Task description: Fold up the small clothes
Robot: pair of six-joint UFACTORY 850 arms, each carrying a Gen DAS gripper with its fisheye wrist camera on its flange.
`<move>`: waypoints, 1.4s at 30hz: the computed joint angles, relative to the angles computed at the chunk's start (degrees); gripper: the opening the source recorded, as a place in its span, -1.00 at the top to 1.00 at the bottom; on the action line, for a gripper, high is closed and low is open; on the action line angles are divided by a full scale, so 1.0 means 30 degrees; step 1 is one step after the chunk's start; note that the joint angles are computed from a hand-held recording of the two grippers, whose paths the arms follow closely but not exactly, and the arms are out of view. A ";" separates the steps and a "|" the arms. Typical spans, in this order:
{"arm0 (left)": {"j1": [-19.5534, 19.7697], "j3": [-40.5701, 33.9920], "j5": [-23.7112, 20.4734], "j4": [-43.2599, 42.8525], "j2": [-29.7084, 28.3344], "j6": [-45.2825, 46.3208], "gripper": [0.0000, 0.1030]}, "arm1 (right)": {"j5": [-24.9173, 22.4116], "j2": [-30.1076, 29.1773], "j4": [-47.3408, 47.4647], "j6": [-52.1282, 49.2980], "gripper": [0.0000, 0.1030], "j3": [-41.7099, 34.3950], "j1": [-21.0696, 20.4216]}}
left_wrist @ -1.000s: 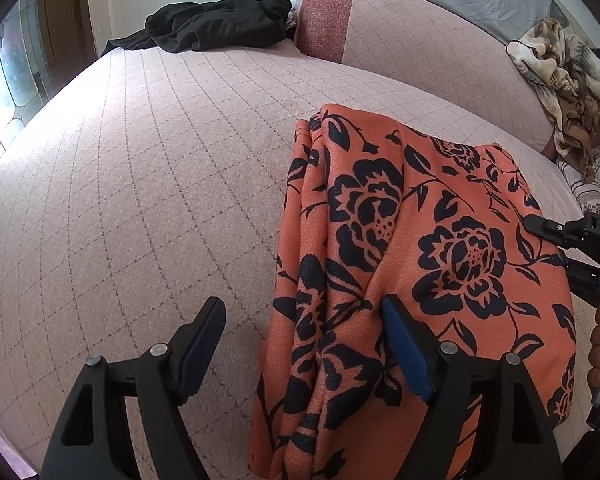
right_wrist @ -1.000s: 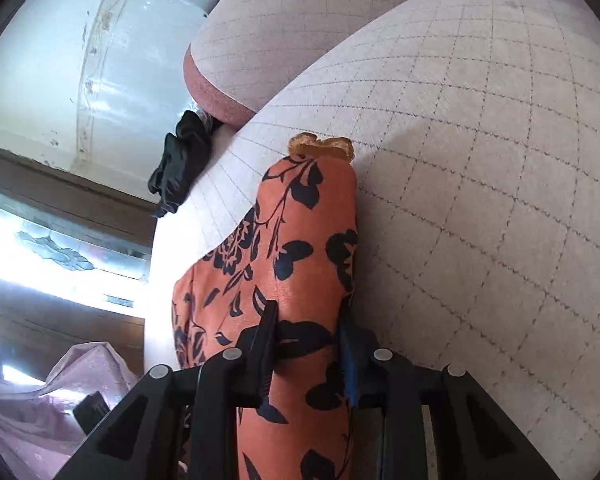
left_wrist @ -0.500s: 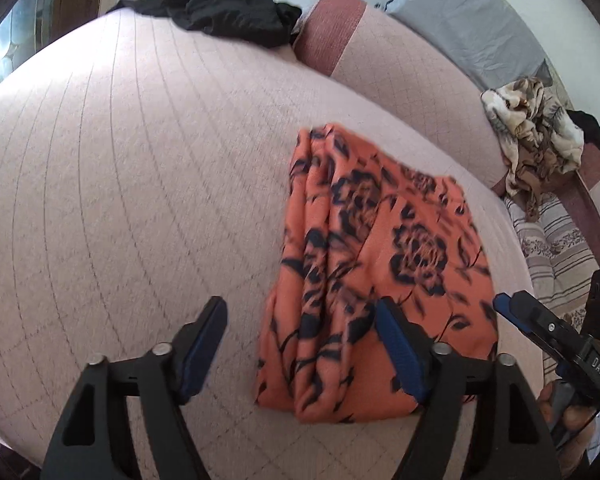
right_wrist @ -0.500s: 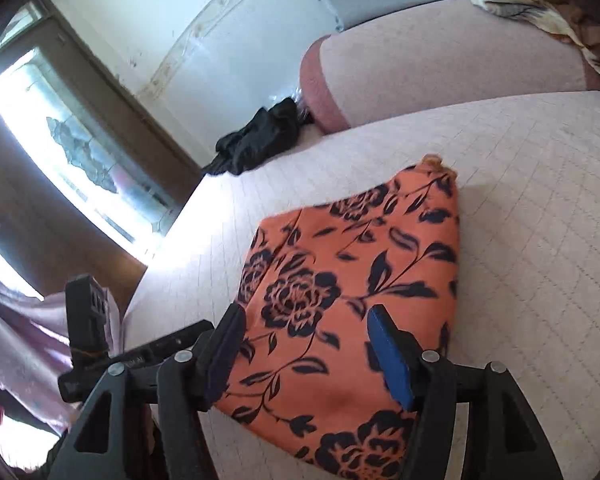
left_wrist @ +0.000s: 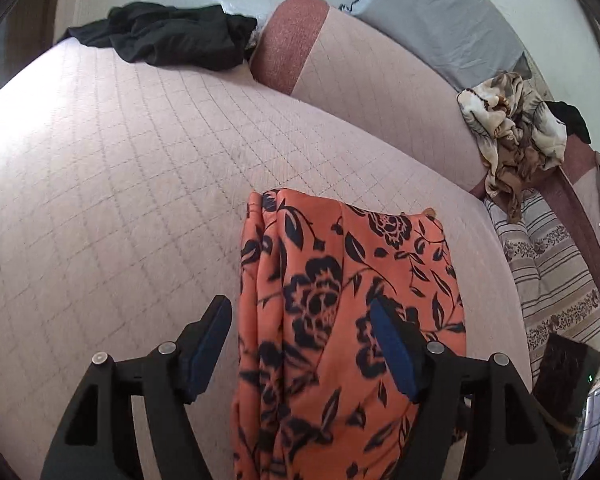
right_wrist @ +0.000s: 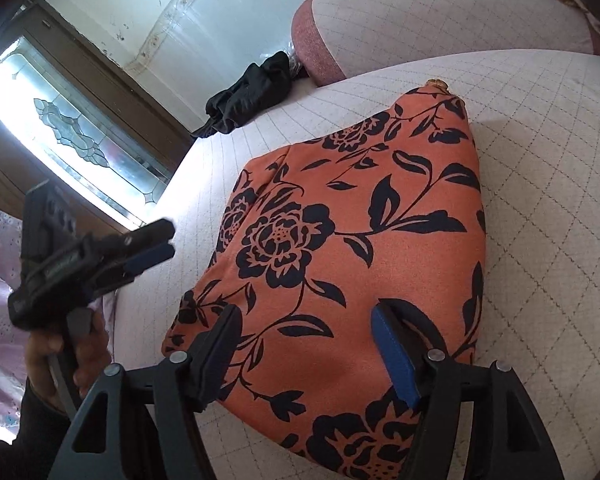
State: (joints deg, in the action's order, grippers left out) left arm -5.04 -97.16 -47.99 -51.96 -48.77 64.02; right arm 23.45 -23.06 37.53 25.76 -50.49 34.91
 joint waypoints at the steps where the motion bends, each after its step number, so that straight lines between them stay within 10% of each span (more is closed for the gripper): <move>1: -0.0214 -0.1638 -0.0681 0.1588 -0.1153 -0.1870 -0.26 | 0.0054 0.0089 0.0016 0.0058 -0.41 0.0116 0.0045; 2: -0.0487 -0.3068 -0.1216 0.2641 -0.2385 -0.3370 0.32 | 0.0063 0.0098 -0.0020 0.0102 -0.42 0.0122 0.0053; 7: -0.0218 -0.2938 -0.1248 0.1672 -0.2507 -0.2913 0.54 | 0.0148 0.0080 -0.1371 0.1252 -0.42 0.0161 -0.0066; 9: -0.0364 -0.1275 0.0529 0.1609 -0.1229 -0.1918 0.47 | 0.0301 0.0043 -0.1649 0.1547 -0.42 0.0264 -0.0070; 12: -0.0505 0.1643 0.3658 0.0596 0.1036 0.0015 -0.30 | 0.0263 0.0056 -0.1182 0.1192 -0.43 0.0213 -0.0010; 19: -0.0665 0.6560 0.7516 -0.3039 0.4819 0.6309 -0.37 | 0.0440 0.0794 0.0918 0.0314 -0.44 0.0468 0.0499; 31: -0.0253 0.7535 0.6785 -0.2371 0.5529 0.5940 -0.40 | 0.0820 0.1033 0.1242 0.0936 -0.52 0.0716 0.0744; 42: 0.0871 0.3843 0.1785 -0.0695 0.2175 0.1406 -0.60 | 0.2269 0.3432 0.2207 0.3151 -0.52 0.4023 -0.0240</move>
